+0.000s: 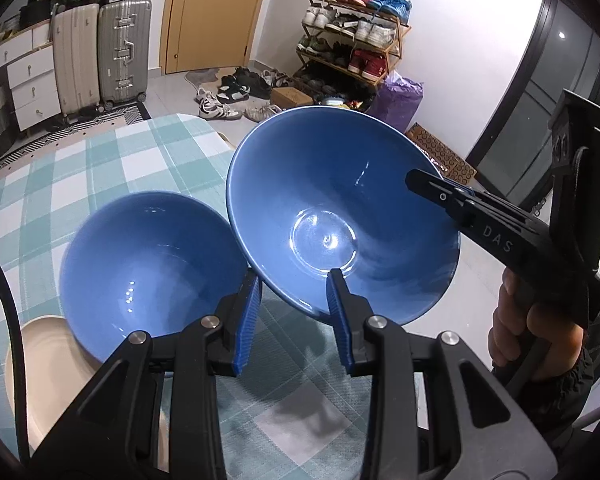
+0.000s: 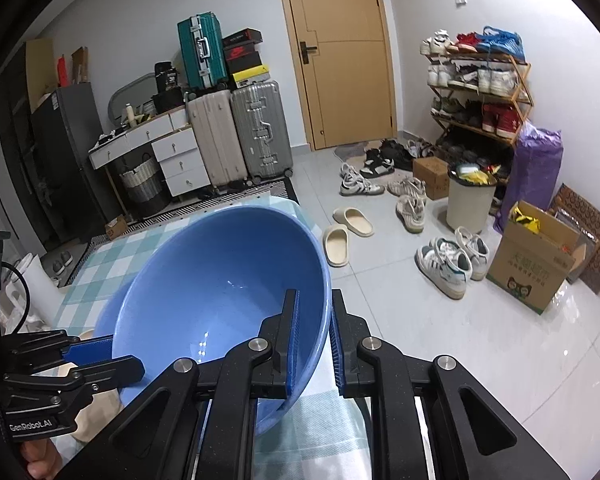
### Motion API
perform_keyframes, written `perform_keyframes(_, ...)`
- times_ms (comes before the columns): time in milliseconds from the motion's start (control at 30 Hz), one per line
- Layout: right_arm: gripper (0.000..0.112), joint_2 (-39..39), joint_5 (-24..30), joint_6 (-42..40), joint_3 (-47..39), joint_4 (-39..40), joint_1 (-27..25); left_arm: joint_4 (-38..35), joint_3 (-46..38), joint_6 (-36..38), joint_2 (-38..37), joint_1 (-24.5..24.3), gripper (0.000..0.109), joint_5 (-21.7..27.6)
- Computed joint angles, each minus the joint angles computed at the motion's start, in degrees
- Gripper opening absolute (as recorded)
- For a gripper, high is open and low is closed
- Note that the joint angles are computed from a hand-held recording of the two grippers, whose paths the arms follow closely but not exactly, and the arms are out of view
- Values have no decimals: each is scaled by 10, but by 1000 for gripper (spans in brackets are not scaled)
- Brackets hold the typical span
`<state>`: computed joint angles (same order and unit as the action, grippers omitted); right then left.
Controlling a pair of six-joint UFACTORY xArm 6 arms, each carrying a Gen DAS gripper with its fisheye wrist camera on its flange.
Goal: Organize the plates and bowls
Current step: 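Lift the blue bowl with both tools over the other blue bowl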
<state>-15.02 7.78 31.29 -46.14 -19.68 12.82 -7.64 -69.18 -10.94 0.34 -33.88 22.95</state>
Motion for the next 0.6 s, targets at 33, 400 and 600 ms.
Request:
perform_keyframes(33, 14, 1, 4, 5, -6, -6, 4, 1, 4, -2, -6, 2, 30, -1)
perform_keyframes(400, 16, 30, 17, 40, -60, -53, 39, 2, 56, -8, -77, 27, 30, -1)
perform_keyframes(600, 16, 52, 19, 44, -86, -61, 56, -6, 76, -2, -106, 44, 30, 7)
